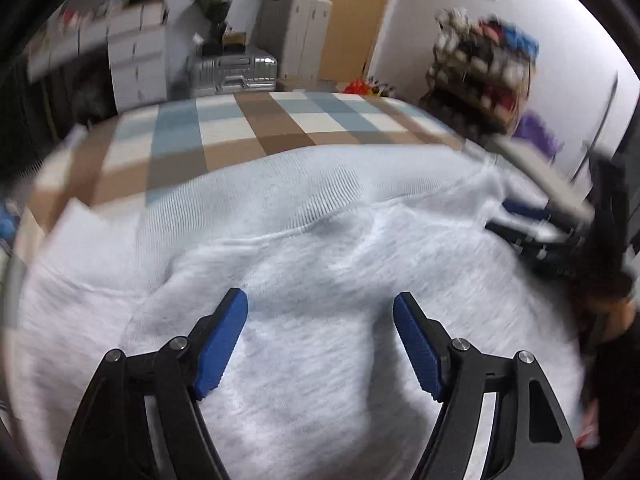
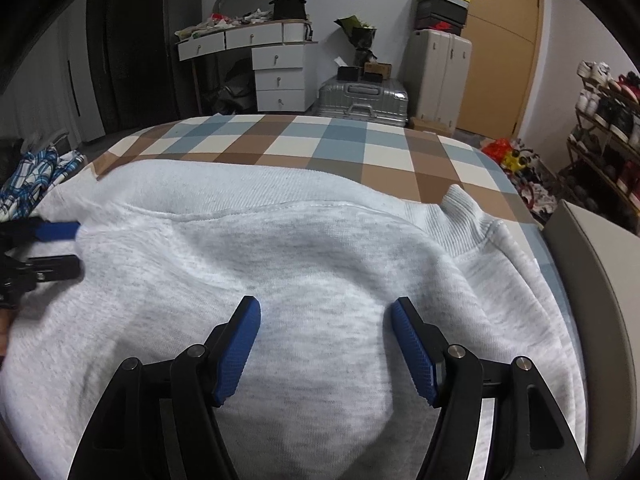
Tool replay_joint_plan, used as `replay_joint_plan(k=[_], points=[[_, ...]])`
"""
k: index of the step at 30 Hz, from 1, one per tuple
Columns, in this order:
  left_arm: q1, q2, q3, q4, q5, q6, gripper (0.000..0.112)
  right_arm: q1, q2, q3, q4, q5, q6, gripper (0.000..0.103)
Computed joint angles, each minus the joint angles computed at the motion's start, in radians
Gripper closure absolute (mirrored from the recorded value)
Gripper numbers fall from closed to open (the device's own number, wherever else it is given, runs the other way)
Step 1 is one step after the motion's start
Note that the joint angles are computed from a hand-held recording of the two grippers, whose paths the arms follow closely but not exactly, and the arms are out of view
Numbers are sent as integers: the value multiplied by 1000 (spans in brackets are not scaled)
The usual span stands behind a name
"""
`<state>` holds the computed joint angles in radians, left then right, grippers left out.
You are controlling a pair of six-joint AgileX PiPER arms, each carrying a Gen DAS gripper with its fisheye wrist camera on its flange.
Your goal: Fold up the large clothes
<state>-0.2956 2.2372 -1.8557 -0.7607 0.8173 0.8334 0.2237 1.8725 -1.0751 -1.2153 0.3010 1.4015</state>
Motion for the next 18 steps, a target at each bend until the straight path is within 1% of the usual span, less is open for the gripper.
replay_joint_plan(k=[1, 2, 3, 5, 6, 8, 9, 10, 11, 12, 13, 14, 18], points=[[14, -2, 2, -37, 15, 19, 42, -3, 0, 1, 2, -6, -1, 34], [16, -3, 8, -34, 17, 19, 42, -6, -2, 3, 2, -13, -1, 34], [10, -18, 33, -23, -2, 24, 42, -9, -4, 5, 3, -20, -1, 34], [-18, -90, 124, 51, -91, 19, 41, -19, -8, 11, 2, -40, 2, 33], [-24, -132, 180, 56, -141, 43, 41, -24, -11, 16, -4, -54, 10, 33], [-7, -169, 230, -8, -178, 119, 41, -34, -17, 25, -10, -77, 18, 30], [2, -148, 202, 2, -178, 106, 41, -37, -18, 27, -9, -85, 17, 30], [7, -107, 151, 53, -162, 54, 41, -39, -19, 28, -9, -89, 17, 29], [15, -62, 96, 96, -130, 2, 41, -40, -20, 29, -9, -92, 17, 29], [25, -12, 27, 114, -73, -47, 41, -41, -20, 28, -10, -94, 18, 29], [38, 22, -21, 98, -22, -71, 41, -41, -21, 29, -12, -95, 20, 29], [41, 23, -31, 88, -11, -67, 41, -41, -22, 31, -16, -97, 25, 28], [11, -16, 33, 144, -73, -72, 41, -46, -19, 28, -4, -105, 12, 27]])
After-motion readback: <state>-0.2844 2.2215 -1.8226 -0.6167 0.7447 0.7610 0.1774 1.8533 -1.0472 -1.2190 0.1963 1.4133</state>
